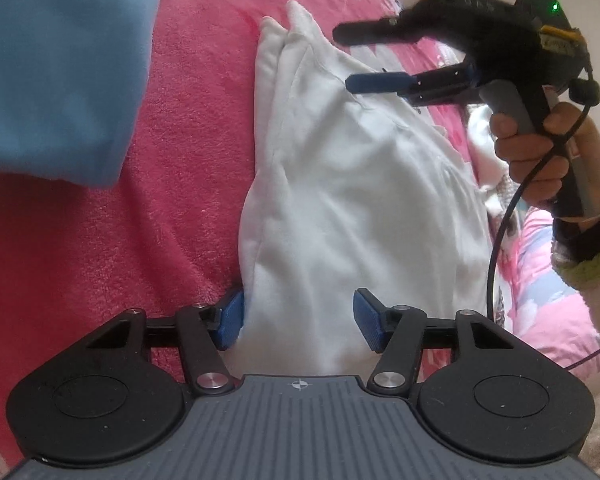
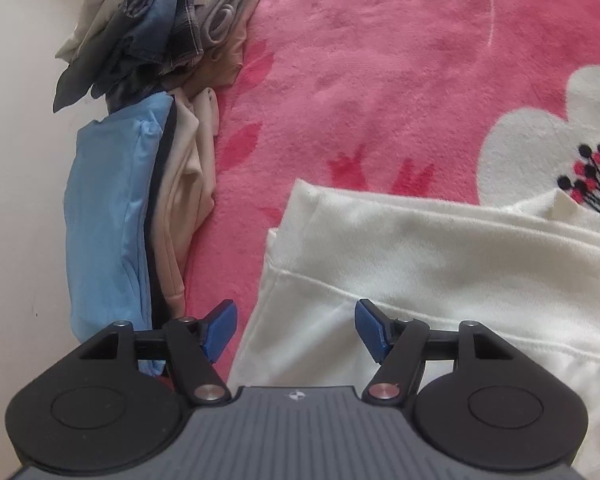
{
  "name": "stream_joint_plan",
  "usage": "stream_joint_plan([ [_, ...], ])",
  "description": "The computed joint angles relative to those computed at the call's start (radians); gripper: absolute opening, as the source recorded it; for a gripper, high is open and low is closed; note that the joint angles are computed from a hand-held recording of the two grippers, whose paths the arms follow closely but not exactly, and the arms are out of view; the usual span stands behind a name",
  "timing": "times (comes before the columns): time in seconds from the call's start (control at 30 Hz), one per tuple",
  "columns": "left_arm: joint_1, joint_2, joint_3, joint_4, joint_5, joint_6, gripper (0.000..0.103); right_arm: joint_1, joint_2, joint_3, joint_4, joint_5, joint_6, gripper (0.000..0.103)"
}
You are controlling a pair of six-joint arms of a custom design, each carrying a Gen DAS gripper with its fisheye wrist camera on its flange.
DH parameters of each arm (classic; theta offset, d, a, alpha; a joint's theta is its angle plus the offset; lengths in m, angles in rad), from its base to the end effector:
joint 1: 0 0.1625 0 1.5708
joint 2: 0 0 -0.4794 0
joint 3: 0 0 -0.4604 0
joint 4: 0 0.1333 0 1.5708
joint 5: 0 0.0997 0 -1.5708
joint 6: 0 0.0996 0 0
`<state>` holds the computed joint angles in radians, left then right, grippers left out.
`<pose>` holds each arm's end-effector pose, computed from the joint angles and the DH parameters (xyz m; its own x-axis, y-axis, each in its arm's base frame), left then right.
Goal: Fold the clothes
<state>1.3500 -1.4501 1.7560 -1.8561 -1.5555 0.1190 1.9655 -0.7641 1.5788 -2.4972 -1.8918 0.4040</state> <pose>0.0014 -0.6095 0.3981 -0.9426 0.3336 -0.0127 0.3332 0.9426 0.0223 0.3908 -0.6731 0.0764 -0.9681 0.0550 0.2445 -0.0017 0.9742 -0.2258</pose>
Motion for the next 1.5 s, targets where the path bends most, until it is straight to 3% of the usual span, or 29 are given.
stream_joint_plan([
  [0.07, -0.004, -0.007, 0.011, -0.014, -0.005, -0.012, 0.054, 0.004, 0.015, -0.020, 0.013, -0.014, -0.002, 0.074],
  [0.17, -0.009, -0.018, 0.024, -0.027, -0.003, -0.026, 0.040, 0.014, 0.042, -0.057, 0.055, -0.040, -0.006, 0.078],
  [0.23, -0.011, -0.025, 0.030, -0.036, -0.012, -0.032, 0.025, 0.020, 0.061, -0.080, 0.083, -0.054, -0.006, 0.079],
  [0.33, -0.020, -0.038, 0.037, -0.054, -0.036, -0.012, 0.013, 0.030, 0.088, -0.114, 0.124, -0.077, -0.021, 0.082],
  [0.63, -0.082, -0.071, 0.081, -0.114, -0.031, 0.149, 0.011, 0.067, 0.147, -0.174, 0.221, -0.178, -0.135, 0.087],
  [0.7, -0.092, -0.076, 0.093, -0.127, -0.038, 0.177, 0.011, 0.074, 0.152, -0.173, 0.217, -0.203, -0.175, 0.083],
  [0.8, -0.099, -0.077, 0.102, -0.145, -0.053, 0.200, 0.010, 0.080, 0.151, -0.165, 0.208, -0.243, -0.221, 0.068],
  [0.9, -0.103, -0.075, 0.106, -0.157, -0.067, 0.207, 0.010, 0.077, 0.134, -0.144, 0.186, -0.242, -0.250, 0.057],
  [1.07, -0.109, -0.069, 0.104, -0.171, -0.101, 0.216, 0.010, 0.070, 0.097, -0.100, 0.133, -0.213, -0.288, 0.029],
  [1.27, -0.126, -0.058, 0.096, -0.174, -0.154, 0.228, 0.010, 0.059, 0.015, -0.033, 0.055, -0.136, -0.297, 0.016],
  [1.5, -0.168, -0.019, 0.092, -0.181, -0.237, 0.248, 0.010, 0.053, -0.107, 0.067, -0.059, -0.091, -0.283, 0.012],
])
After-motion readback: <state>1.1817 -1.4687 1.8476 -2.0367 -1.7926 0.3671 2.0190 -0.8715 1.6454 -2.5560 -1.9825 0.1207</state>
